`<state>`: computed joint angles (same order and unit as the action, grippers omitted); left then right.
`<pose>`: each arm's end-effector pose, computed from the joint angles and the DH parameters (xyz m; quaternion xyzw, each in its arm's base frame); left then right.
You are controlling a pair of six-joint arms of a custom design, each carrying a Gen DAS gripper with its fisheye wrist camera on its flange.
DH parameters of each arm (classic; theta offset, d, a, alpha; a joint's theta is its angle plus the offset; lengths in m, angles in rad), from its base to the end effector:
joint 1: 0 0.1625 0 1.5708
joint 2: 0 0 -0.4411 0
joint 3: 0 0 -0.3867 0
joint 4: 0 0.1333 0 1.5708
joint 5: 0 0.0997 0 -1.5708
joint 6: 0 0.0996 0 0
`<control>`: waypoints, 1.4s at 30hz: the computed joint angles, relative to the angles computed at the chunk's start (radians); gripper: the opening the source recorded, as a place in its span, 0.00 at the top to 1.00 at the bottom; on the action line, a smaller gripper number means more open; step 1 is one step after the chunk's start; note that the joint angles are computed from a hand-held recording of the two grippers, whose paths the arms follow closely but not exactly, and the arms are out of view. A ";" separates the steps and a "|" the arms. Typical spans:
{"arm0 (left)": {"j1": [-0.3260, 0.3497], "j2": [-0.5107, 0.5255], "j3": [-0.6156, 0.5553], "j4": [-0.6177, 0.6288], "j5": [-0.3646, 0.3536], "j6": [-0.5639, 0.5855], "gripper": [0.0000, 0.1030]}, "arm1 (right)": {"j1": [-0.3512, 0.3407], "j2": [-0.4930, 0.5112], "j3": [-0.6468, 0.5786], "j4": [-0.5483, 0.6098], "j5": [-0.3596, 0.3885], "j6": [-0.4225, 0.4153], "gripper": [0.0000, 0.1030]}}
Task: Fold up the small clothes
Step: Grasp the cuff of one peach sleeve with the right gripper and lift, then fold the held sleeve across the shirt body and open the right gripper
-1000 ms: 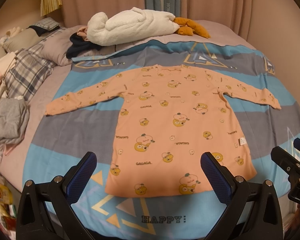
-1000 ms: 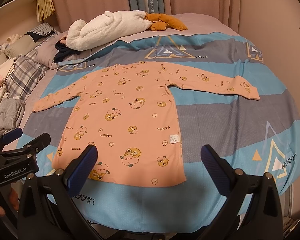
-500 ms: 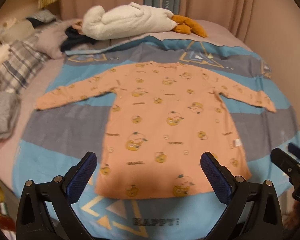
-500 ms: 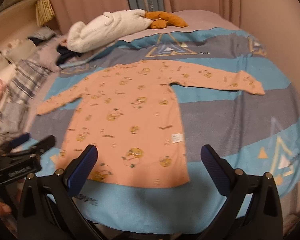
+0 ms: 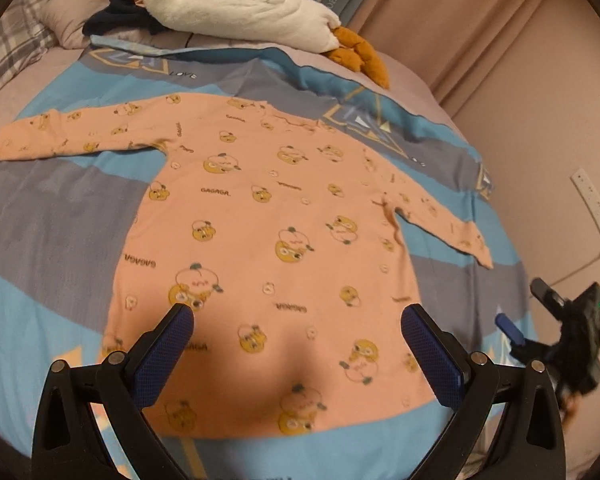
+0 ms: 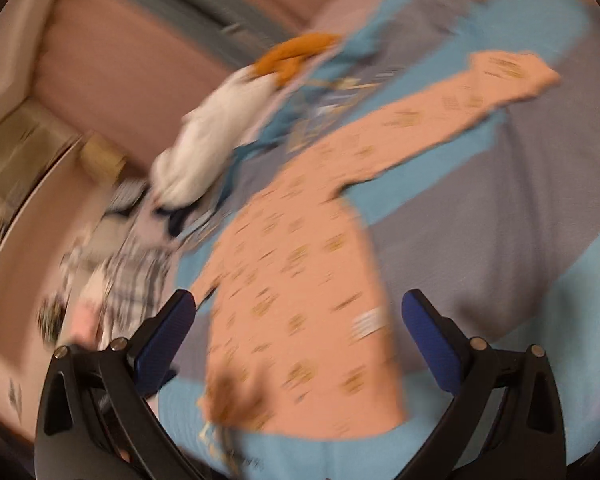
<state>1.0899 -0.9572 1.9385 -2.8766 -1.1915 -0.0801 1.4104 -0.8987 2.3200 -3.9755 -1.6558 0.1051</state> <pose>-0.1234 -0.6044 0.1458 0.1631 0.9558 -0.2039 0.1348 0.0482 -0.4840 0.1533 -0.1365 -0.8703 0.4705 0.0505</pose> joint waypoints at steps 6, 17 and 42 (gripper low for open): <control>0.028 0.070 -0.094 0.010 0.023 -0.021 0.00 | -0.117 -0.085 -0.080 0.088 -0.112 0.050 0.00; 0.032 0.187 -0.247 0.049 0.062 -0.027 0.00 | -0.319 -0.070 -0.230 0.065 0.093 0.309 0.31; 0.129 0.125 -0.285 0.082 0.129 -0.064 0.00 | 0.264 0.218 -0.799 0.402 -0.504 -0.500 0.94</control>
<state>1.2192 -0.8323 1.6536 -2.7946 -1.0621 -0.1438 1.6748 -0.6811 1.5215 -3.5740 -2.1599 -0.3950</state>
